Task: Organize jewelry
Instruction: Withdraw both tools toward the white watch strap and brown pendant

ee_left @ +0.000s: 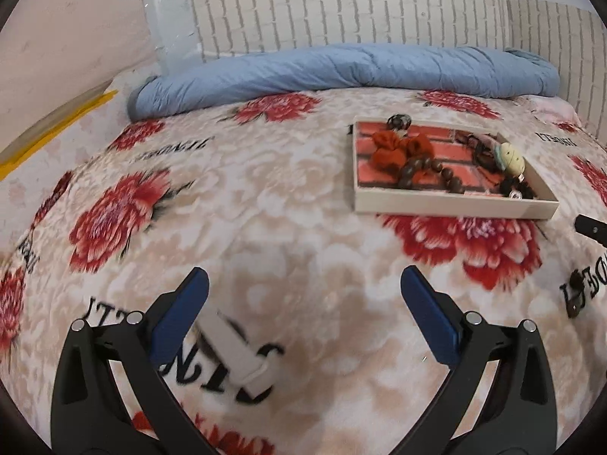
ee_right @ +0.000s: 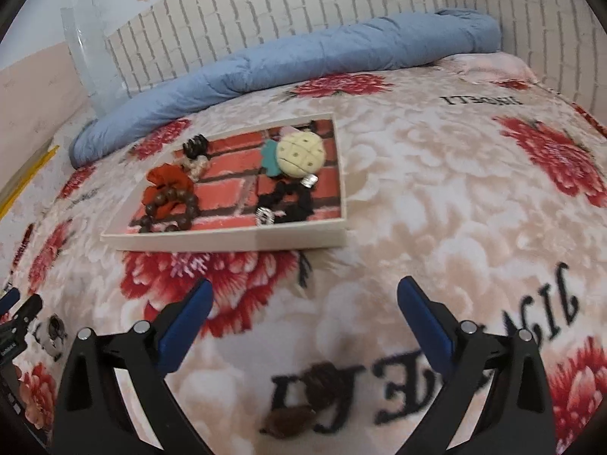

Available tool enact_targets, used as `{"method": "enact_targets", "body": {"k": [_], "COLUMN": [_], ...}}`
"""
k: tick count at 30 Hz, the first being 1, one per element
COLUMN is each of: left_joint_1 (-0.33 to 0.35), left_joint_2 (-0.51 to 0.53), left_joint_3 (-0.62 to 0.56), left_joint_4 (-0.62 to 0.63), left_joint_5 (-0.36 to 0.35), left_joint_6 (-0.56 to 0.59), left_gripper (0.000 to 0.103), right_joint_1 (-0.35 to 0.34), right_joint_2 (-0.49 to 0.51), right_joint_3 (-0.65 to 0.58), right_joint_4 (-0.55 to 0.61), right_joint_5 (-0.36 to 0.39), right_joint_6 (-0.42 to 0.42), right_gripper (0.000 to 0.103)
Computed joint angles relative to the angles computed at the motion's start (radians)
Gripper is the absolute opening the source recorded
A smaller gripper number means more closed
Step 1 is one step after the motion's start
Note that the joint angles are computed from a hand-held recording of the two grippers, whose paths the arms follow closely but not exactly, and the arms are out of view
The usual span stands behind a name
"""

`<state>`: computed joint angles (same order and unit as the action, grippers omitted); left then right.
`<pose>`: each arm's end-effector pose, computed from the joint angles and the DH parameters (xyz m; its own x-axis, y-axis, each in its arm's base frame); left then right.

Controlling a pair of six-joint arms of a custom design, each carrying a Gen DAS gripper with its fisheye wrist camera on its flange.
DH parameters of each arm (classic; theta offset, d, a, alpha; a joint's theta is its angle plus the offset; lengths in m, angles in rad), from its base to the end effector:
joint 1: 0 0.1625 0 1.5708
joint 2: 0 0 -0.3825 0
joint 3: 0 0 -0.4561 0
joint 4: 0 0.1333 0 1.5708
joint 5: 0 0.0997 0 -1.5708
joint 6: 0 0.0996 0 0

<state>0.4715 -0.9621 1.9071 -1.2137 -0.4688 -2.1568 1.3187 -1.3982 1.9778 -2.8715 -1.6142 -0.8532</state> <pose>-0.3169 -0.4109 -0.0014 -0.5073 -0.5391 -0.6723 0.3366 0.5942 -0.7305 -0.0217 -0.6015 0.2806 -0.7726 -0.3659 0.5188 -0.6003 0.6869 -0.4096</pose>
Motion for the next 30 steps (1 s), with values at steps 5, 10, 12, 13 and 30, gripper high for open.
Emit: {"method": "enact_targets", "body": {"k": [5,10,12,13,30], "left_joint_1": [-0.014,-0.019,-0.021,-0.02,0.019], "left_joint_2": [-0.018,-0.036,-0.039,-0.041,-0.084], "left_joint_3": [0.05,0.084,0.091,0.095,0.192], "left_joint_4": [-0.033,-0.067,-0.068,-0.068,-0.302], "left_joint_5": [-0.034,-0.05,-0.053,-0.056,-0.053], "left_joint_6": [-0.035,-0.042,-0.046,-0.047,0.119], "left_gripper": [0.098,0.098,0.098,0.098,0.097], "right_joint_1": [-0.012,-0.015,-0.016,-0.016,-0.016], "right_joint_2": [-0.018,-0.01,-0.004,-0.004,0.015], "right_joint_3": [0.046,0.098,0.112,0.117,0.148], "right_joint_4": [-0.07,-0.2,-0.245,-0.253,-0.353], "right_joint_5": [-0.039,-0.093,-0.108,-0.111,-0.147], "right_joint_6": [-0.043,-0.123,-0.143,-0.146,-0.172], "right_gripper": [0.095,0.095,0.095,0.095,0.082]}}
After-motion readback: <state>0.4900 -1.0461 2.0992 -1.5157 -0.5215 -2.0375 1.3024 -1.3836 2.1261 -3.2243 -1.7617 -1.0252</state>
